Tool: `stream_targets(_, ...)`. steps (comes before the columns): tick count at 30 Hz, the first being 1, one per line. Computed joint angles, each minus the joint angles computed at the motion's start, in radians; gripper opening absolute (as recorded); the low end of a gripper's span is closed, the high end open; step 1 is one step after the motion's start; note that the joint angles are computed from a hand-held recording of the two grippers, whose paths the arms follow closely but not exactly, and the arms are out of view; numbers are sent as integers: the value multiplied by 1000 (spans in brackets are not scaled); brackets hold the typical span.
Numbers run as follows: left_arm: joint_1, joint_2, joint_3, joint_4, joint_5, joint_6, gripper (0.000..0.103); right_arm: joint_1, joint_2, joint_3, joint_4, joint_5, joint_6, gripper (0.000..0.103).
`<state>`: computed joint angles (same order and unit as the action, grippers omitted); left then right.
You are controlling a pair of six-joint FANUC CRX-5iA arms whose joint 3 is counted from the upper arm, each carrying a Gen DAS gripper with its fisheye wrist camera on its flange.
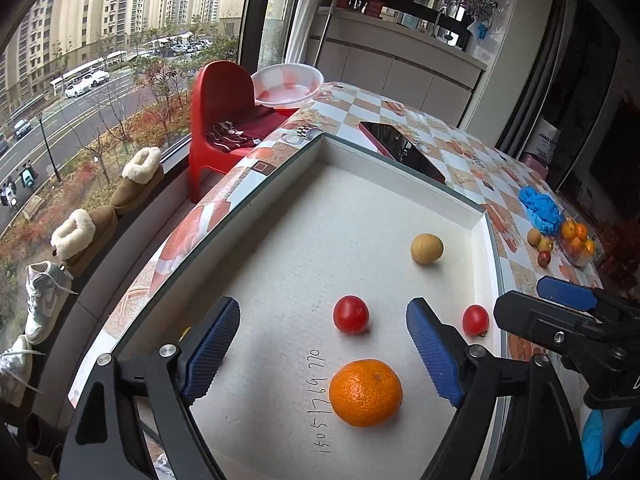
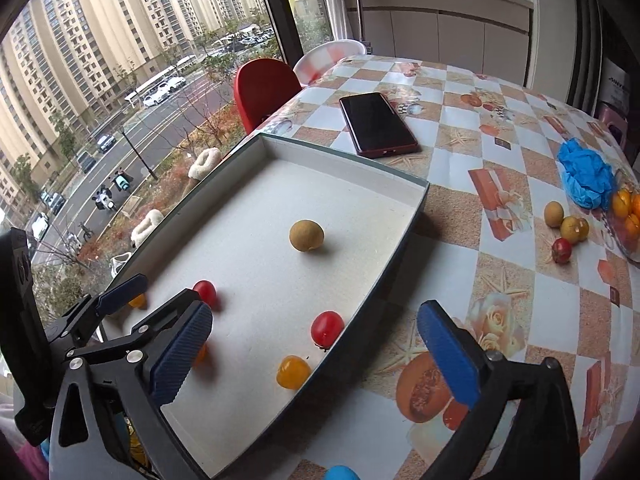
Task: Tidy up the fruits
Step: 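Open both grippers to drop the tomato and brown fruit into the tray, then withdraw both open grippers from the tray back toward the loose fruits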
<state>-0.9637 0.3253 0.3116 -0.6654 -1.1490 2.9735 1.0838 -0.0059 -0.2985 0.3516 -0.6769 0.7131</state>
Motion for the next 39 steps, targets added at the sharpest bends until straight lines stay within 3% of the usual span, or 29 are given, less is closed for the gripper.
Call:
stream_targets(9, -46, 47, 95, -22, -37, -98, 86, -63, -118, -132, 47, -8, -183, 103)
stream_targets(19, -90, 141, 259, -7, -81, -234, 86, -179, -229, -282, 68, -124, -383, 103)
stream_targets(22, -106, 190, 331, 6, -88, -296, 86, -182, -272, -346, 148, -166, -453, 103)
stream_targets(31, -136, 381, 601, 88, -138, -526, 86, -226, -347, -426, 214, -195, -476, 103)
stream_targets(39, -134, 456, 716, 127, -206, -578, 86, -248, -316, -406, 209, -204, -426, 103)
